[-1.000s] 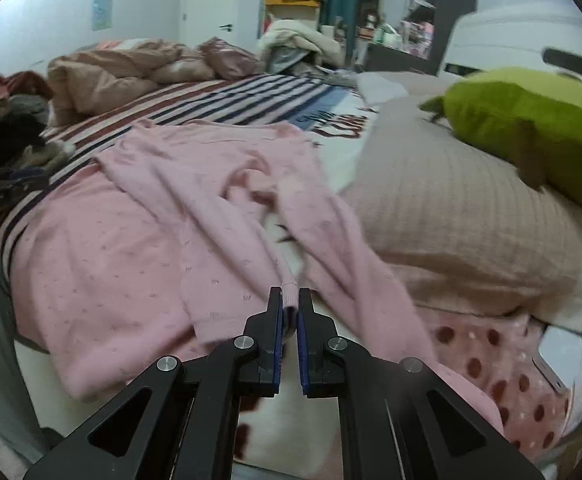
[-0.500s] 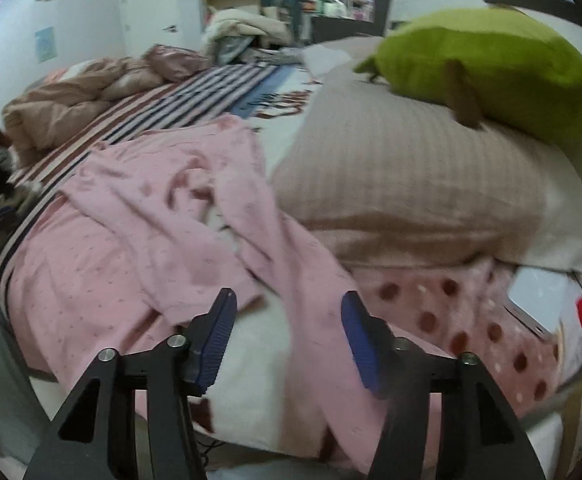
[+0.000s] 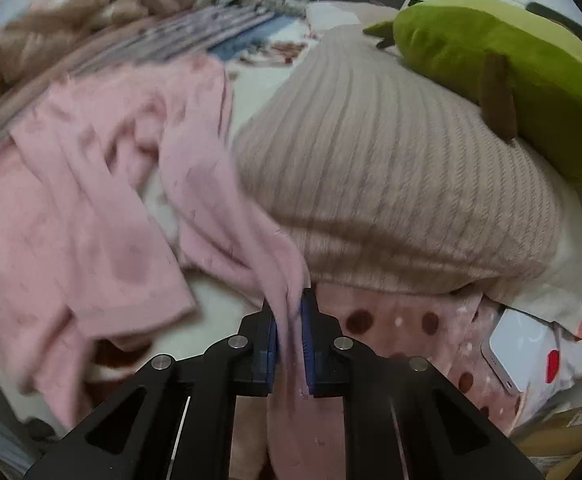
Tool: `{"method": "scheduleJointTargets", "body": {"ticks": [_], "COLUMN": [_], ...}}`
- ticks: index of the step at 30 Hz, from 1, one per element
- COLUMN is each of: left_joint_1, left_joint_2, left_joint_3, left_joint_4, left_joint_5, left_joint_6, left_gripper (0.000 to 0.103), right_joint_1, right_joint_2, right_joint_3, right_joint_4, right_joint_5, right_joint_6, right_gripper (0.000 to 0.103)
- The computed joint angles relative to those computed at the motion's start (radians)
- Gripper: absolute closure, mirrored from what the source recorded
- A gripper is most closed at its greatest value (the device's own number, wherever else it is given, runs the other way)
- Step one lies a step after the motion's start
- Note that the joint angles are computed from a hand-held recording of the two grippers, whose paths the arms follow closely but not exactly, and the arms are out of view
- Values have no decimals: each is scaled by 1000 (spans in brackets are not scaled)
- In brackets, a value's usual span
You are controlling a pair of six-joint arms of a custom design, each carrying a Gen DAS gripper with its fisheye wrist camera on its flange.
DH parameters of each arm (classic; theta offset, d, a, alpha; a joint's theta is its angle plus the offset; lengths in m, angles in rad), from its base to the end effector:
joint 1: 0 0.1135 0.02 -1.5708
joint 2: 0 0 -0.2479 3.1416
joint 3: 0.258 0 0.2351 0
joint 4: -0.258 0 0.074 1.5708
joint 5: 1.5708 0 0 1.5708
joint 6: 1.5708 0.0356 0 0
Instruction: Fold small clothes
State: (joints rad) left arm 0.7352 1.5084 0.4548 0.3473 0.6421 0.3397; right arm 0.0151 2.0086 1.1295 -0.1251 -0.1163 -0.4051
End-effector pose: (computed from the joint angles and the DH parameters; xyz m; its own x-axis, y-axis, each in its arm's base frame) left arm 0.1975 0.1499 0.1265 -0.5203 -0.1107 -0.8468 -0.0274 0.9932 -0.1130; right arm 0.3749 0.0098 0.1089 -0.7449 -0.4027 -0.5319 -0.4035 0.9069 -0.1216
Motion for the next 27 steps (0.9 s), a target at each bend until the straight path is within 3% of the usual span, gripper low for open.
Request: {"method": "scheduleJointTargets", "body": {"ticks": [4,7,10,14,19,21,24,27], "left_joint_1": [18,13,49,67,128,134,109,70], "left_joint_2": [7,-6,-3,18,60,86,99,107], "left_joint_3": [33,37,26,54,75,85,71,56], "left_joint_4": [-30,-32,-13,-57,-86,-109,-112,-98], "left_joint_5": [12,-10,45,11,83,105,98,72], "left_joint_6": [-33,-53,-58,-26,6,22,49,68], "left_gripper": [34,34,34,34,25,25,25,25], "right_joint_1": [-48,-51,8,178,364,400,425,383], "right_joint_2": [-80,-119,-114,-77,157,264,354,255], "right_joint_3": [95,188,240,232,352,441,551,413], "right_joint_4": [-202,-397,-470,-363,-256,-276,-375,-297], "right_joint_5": [-229,-461,-629,-691,-723,-731,-652,-623], "right_joint_6": [32,15,56,164,326,369,328,291], "right_gripper": [98,98,98,98,95,94,76,62]}}
